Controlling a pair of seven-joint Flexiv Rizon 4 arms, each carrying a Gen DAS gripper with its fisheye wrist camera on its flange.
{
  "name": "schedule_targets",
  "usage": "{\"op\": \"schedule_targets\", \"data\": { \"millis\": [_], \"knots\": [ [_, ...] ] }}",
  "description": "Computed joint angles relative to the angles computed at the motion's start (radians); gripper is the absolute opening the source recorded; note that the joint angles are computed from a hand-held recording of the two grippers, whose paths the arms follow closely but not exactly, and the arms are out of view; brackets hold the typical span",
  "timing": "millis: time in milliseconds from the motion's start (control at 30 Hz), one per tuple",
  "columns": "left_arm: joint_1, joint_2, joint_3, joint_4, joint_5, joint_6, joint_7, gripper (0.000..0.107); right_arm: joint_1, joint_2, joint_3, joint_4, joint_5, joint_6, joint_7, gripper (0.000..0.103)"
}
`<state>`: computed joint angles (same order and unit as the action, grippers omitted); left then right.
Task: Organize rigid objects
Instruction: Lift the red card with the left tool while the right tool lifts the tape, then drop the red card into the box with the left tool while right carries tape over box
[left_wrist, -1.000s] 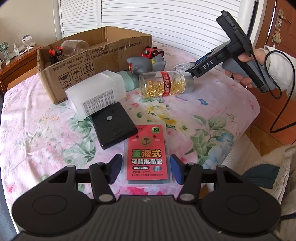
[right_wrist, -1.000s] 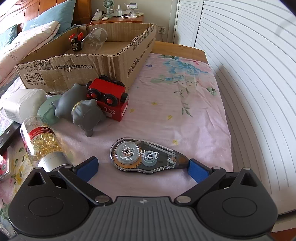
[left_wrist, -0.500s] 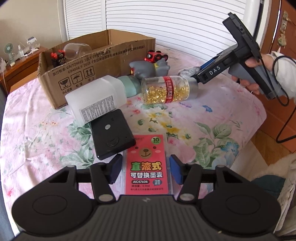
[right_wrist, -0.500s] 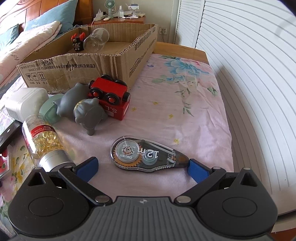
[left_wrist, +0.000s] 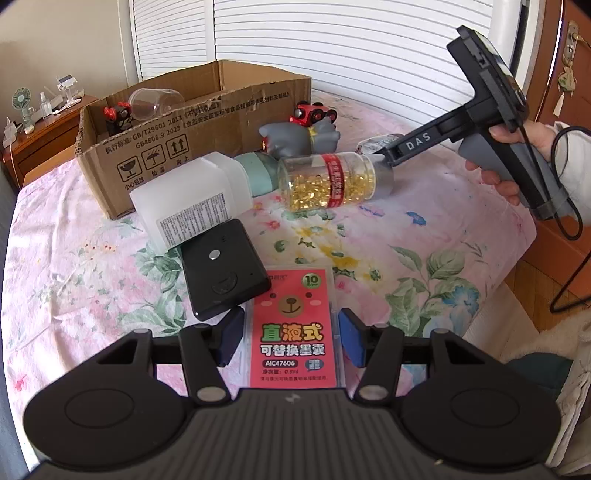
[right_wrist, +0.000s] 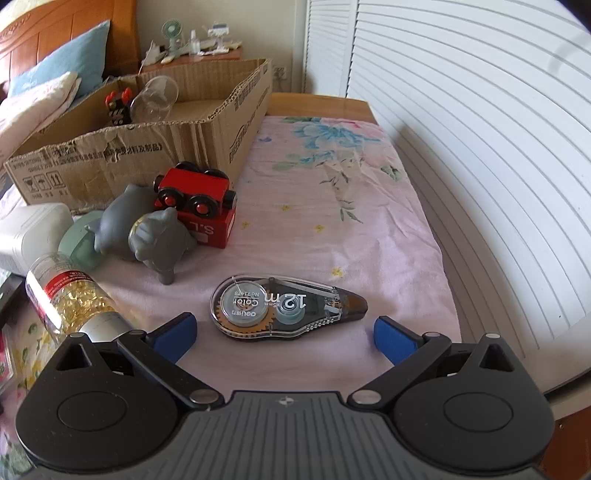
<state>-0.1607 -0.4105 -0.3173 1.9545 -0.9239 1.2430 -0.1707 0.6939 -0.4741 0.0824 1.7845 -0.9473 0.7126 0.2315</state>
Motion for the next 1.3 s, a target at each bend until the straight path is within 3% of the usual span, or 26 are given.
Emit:
{"op": "schedule_targets", "data": {
  "millis": [267, 400, 833, 1300],
  "knots": [
    [-0.005, -0.003, 0.0, -0.001, 0.001, 0.009, -0.011, 0.055, 0.008, -0.019, -0.009, -0.029, 0.003, -0.028, 0.014, 0.103],
    [-0.006, -0.003, 0.005, -0.005, 0.02, 0.004, -0.034, 0.054, 0.009, -0.012, -0.006, -0.026, 0.006, -0.041, 0.018, 0.093],
    [-0.002, 0.04, 0.052, -0.018, 0.101, -0.121, -0.067, 0.054, -0.013, 0.036, 0.019, 0.014, 0.024, 0.009, -0.058, 0.093],
    [-0.01, 0.039, 0.07, -0.093, 0.115, -0.162, -0.061, 0.054, -0.014, 0.08, 0.037, -0.012, 0.007, 0.034, -0.173, 0.093]
  ]
}}
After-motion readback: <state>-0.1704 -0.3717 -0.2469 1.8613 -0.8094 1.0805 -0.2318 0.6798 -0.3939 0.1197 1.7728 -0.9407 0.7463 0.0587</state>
